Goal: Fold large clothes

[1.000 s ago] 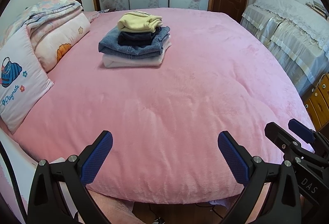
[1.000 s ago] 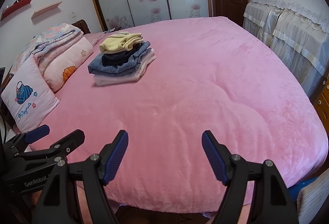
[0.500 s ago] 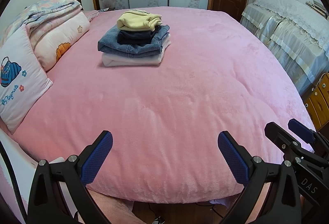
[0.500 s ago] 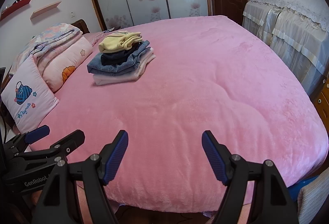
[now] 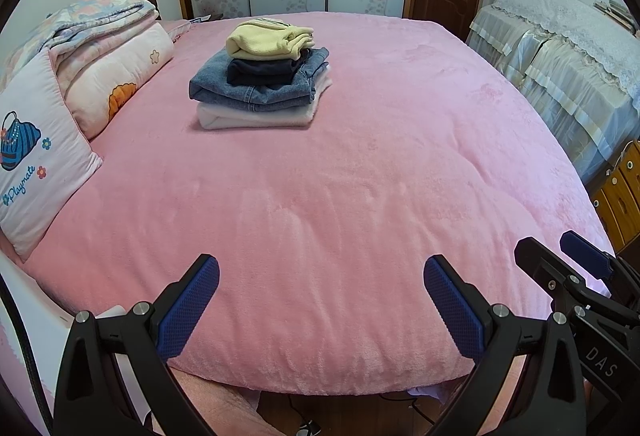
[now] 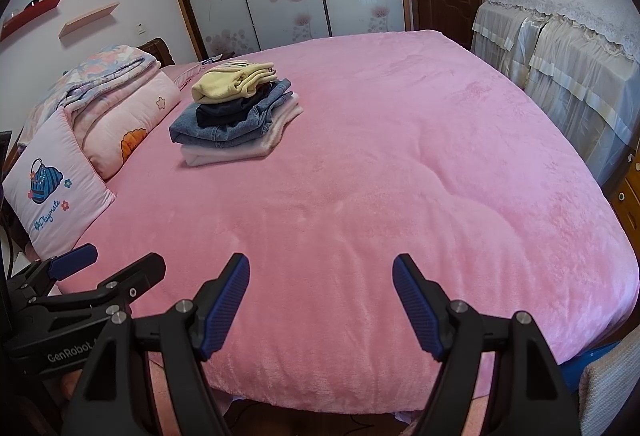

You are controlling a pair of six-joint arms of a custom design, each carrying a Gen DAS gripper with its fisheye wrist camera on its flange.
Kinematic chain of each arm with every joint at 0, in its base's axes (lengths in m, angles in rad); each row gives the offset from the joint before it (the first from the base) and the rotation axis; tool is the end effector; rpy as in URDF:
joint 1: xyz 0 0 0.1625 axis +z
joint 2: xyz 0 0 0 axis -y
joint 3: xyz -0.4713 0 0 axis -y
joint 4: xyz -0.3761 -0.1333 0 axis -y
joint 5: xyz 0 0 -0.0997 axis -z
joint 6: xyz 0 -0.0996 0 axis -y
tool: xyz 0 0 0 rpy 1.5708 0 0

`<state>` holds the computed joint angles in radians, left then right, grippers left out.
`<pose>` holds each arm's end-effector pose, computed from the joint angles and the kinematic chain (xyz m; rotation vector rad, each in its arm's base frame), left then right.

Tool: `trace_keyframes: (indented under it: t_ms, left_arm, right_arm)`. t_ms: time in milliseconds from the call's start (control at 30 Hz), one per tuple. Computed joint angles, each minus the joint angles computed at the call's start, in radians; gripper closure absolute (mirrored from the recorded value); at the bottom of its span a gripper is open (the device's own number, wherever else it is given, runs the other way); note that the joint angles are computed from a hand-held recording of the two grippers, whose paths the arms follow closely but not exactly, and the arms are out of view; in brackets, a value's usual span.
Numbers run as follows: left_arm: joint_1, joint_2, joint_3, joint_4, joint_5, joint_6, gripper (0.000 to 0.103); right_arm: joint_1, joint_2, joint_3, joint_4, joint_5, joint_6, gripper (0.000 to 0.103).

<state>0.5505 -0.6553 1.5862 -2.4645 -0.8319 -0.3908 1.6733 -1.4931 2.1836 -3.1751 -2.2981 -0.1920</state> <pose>-0.4876 -0.5344 0.0707 0.7886 2.3643 -0.5905 0.1124 -0.4371 0.4263 -0.0838 -2.2223 1.0363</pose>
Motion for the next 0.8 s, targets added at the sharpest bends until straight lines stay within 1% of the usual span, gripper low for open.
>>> trace_keyframes:
  t_ms: [400, 800]
  left_arm:
    - [0.002, 0.004, 0.001, -0.012, 0.003, 0.02, 0.002]
    - [0.005, 0.005, -0.01, 0.011, -0.003, 0.013, 0.002]
  right_arm:
    - [-0.003, -0.003, 0.0, 0.006, 0.007, 0.005, 0.028]
    - [-0.004, -0.004, -0.001, 0.009, 0.006, 0.006, 0.028]
